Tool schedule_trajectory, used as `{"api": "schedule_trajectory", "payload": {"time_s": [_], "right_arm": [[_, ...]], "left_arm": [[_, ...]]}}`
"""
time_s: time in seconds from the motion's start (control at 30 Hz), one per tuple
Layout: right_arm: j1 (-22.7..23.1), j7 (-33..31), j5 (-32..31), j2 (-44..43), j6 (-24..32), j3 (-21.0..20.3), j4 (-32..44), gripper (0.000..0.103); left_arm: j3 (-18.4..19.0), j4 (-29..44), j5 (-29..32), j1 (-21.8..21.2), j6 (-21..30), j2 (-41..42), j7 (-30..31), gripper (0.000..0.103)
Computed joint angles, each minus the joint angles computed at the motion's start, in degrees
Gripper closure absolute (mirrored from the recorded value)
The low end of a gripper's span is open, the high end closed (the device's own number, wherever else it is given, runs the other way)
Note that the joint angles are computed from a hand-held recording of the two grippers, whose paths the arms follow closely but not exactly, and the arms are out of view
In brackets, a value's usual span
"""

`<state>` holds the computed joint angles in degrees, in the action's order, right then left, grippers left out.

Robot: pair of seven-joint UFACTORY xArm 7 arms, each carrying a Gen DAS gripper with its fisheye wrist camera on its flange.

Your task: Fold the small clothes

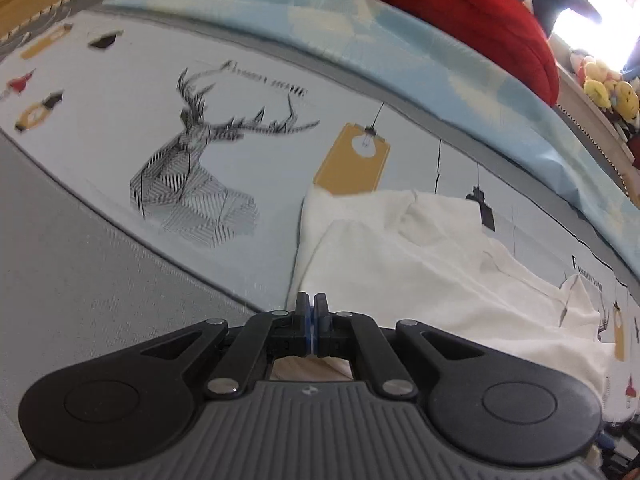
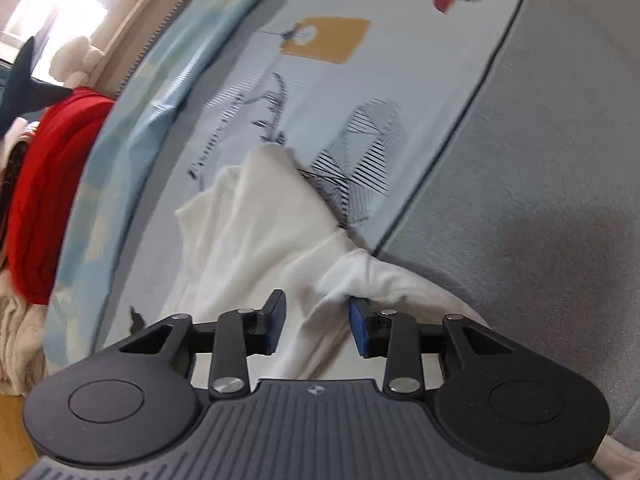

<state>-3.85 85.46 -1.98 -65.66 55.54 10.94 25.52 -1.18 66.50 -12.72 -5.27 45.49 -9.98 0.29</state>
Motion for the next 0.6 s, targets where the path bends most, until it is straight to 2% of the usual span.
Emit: {"api": "schedule_trajectory", "payload": {"time_s": [0.03,0.13,0.2,0.27,0.33,0.4,0.47,0.5,0.57,0.6], "right_arm": [[-0.5,1.0,0.1,-0.3,1.4,0.6,0.2,0.098],[-1.3,5.8,0.7,-3.4,4.7,2.4,0.9,0.098],[-1.4,6.0,-0.6,-3.8,7.0,3.1,2.4,0.098],[-1.4,5.3,-1.4,-2.7,9.4,2.3,2.7,0.098],[-1.2,6.0,-0.5,-2.5,12.3,1.5,2.4,0.098],[-1.1,6.5,-1.0,-1.4,14.6,2.5,4.3,0.091],[-1.2,5.1,-3.7,2.0,17.7,4.9,8.4,0.089],[-1.1,4.2,-5.7,3.5,18.7,6.4,10.3,0.084],[-0.1,1.8,-9.4,5.8,17.9,8.6,12.3,0.075],[0.7,0.9,-10.9,5.9,15.6,8.9,11.9,0.075]], "left_arm": [[0.1,0.0,-0.5,-0.2,-0.5,0.0,0.9,0.102],[0.6,0.6,-2.1,-0.2,0.7,0.0,2.1,0.102],[0.4,1.6,-1.1,-0.1,3.4,0.6,2.4,0.102],[0.5,3.1,-0.7,0.1,7.1,1.8,3.0,0.101],[0.1,2.1,1.0,0.6,6.3,1.2,2.2,0.101],[0.3,1.0,0.4,0.7,4.1,0.0,2.7,0.101],[0.7,0.4,-2.0,0.2,2.4,-0.8,4.9,0.1],[0.9,0.1,-3.5,-0.3,1.9,-1.1,6.4,0.1],[1.2,-0.2,-6.1,-0.9,1.7,-1.3,8.6,0.1],[0.9,-0.2,-6.2,-1.0,1.6,-1.3,8.3,0.1]]}}
